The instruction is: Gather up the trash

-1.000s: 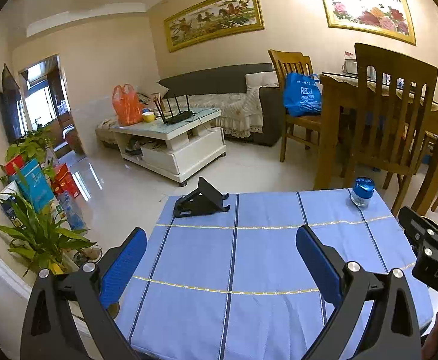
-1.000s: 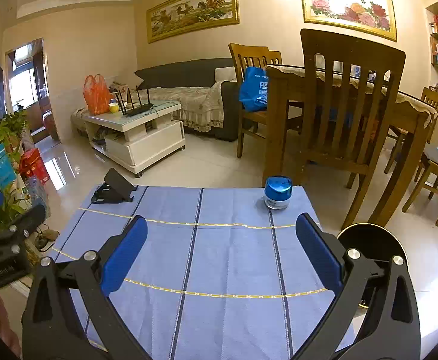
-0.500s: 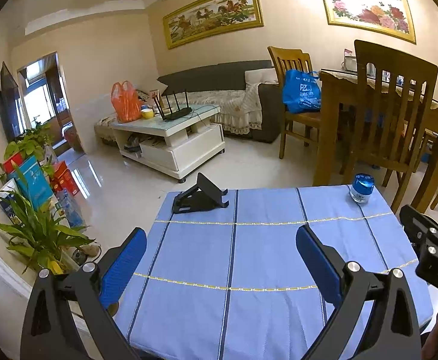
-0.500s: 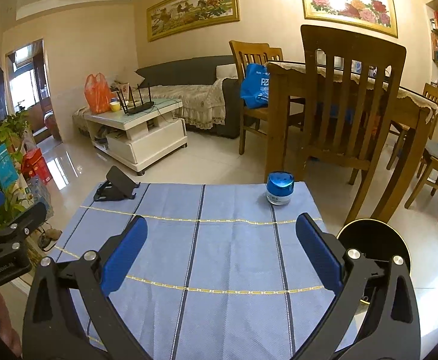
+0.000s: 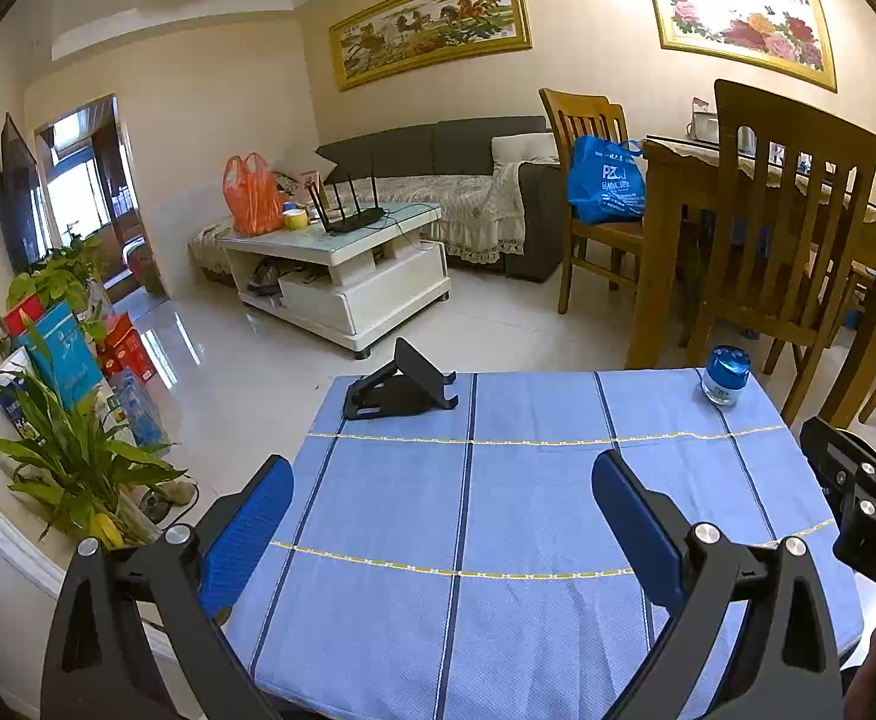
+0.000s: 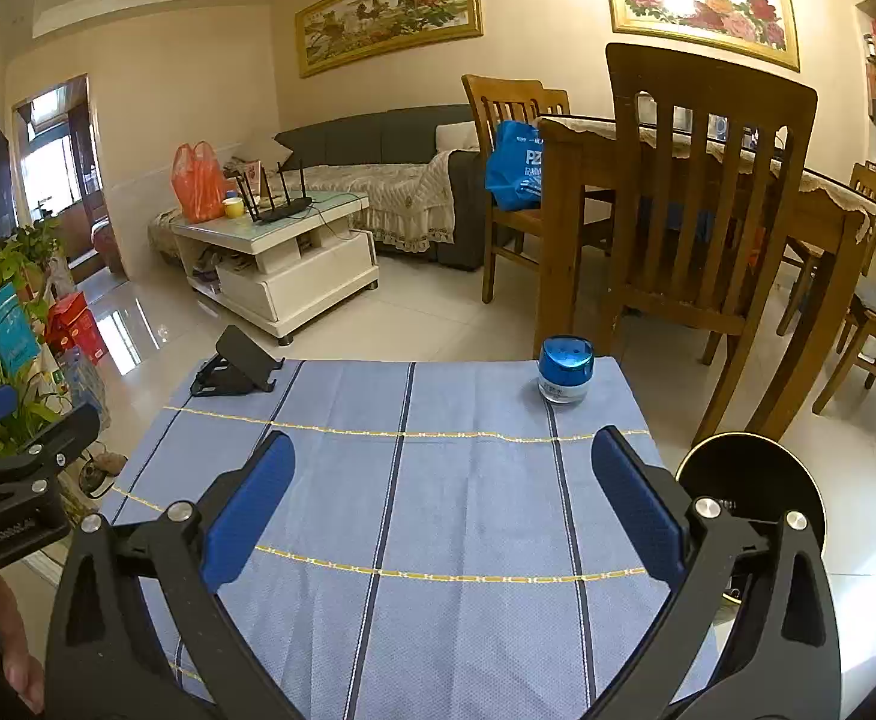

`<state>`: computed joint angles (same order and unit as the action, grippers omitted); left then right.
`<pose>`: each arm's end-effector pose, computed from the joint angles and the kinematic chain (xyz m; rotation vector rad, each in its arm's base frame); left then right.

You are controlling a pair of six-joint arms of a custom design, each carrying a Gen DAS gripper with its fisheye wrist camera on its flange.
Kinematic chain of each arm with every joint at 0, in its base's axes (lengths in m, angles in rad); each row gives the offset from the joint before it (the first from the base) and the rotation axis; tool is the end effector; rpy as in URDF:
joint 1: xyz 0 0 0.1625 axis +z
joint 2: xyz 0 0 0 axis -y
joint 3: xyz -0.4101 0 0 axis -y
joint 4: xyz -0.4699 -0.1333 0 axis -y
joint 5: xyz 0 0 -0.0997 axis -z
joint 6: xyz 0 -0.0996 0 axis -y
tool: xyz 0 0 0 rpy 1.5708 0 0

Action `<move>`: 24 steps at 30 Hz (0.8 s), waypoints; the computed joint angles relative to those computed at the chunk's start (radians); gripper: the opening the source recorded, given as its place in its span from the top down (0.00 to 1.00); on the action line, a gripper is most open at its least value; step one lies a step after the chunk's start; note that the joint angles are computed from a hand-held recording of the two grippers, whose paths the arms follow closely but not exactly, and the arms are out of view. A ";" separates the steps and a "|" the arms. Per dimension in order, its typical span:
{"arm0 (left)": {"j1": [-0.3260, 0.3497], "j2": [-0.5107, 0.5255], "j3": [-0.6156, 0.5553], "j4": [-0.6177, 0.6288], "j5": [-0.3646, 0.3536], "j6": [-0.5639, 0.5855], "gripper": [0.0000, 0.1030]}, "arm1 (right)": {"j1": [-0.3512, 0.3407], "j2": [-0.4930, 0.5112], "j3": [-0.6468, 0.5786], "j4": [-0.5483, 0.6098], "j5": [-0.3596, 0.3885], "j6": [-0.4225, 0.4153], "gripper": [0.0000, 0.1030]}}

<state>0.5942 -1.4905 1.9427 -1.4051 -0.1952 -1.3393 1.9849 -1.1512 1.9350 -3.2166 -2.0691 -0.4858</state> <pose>-0.3062 -0.4857 0.2925 0.1407 1.8696 -1.1327 0.3324 -0.5434 0.2240 0.7949 -2.2945 1.0863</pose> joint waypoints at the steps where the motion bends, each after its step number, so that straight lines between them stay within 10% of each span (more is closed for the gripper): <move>1: -0.001 -0.001 0.002 -0.005 -0.001 0.004 0.06 | 0.000 0.001 -0.001 -0.001 -0.001 0.000 0.05; 24: -0.001 -0.009 0.014 -0.040 -0.004 0.035 0.06 | 0.004 0.007 0.004 0.000 0.000 0.008 0.05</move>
